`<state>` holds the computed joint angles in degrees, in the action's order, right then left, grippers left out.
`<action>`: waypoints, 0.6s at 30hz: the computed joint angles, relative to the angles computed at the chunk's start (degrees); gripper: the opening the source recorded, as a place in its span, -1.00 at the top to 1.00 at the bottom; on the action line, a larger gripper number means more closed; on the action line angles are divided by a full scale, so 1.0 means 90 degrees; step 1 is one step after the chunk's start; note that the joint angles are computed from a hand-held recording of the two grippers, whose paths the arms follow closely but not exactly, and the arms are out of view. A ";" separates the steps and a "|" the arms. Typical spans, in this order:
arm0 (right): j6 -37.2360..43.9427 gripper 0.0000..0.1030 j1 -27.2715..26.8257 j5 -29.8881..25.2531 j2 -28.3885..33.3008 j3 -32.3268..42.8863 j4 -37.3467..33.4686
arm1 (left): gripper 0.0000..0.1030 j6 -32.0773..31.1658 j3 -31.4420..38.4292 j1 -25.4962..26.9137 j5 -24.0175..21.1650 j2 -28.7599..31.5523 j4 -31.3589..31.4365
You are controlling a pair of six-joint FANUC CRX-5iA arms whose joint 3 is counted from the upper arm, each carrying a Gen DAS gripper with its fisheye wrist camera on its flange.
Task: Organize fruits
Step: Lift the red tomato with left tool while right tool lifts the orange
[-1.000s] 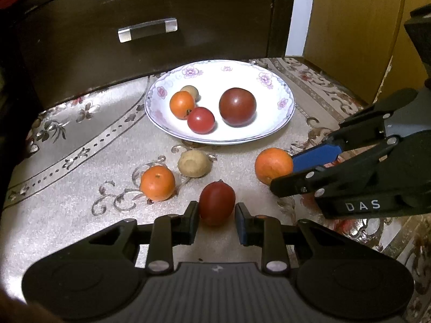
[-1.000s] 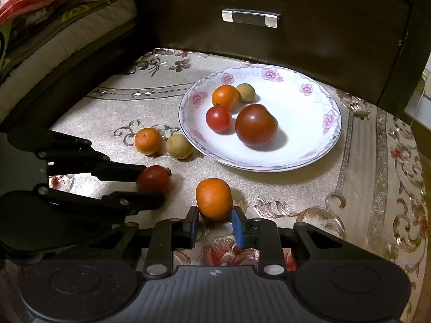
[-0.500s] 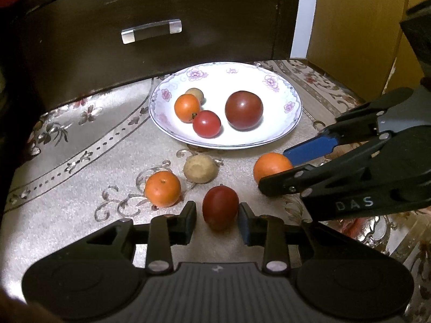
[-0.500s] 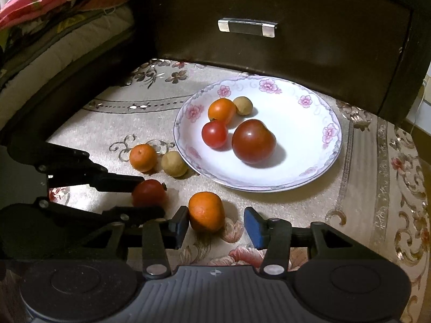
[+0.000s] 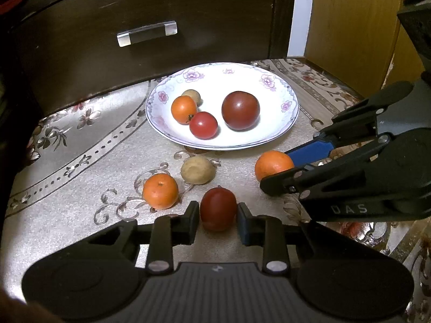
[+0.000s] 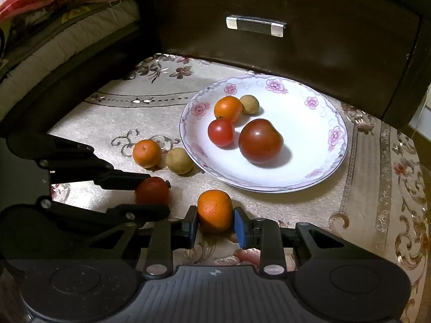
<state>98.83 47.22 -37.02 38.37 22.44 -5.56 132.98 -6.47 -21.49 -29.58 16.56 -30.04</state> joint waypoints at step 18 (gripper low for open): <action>0.0010 0.48 0.0009 -0.0065 0.0017 0.0015 0.0071 | 0.32 -0.0018 -0.0080 0.0083 0.0170 -0.0030 0.0113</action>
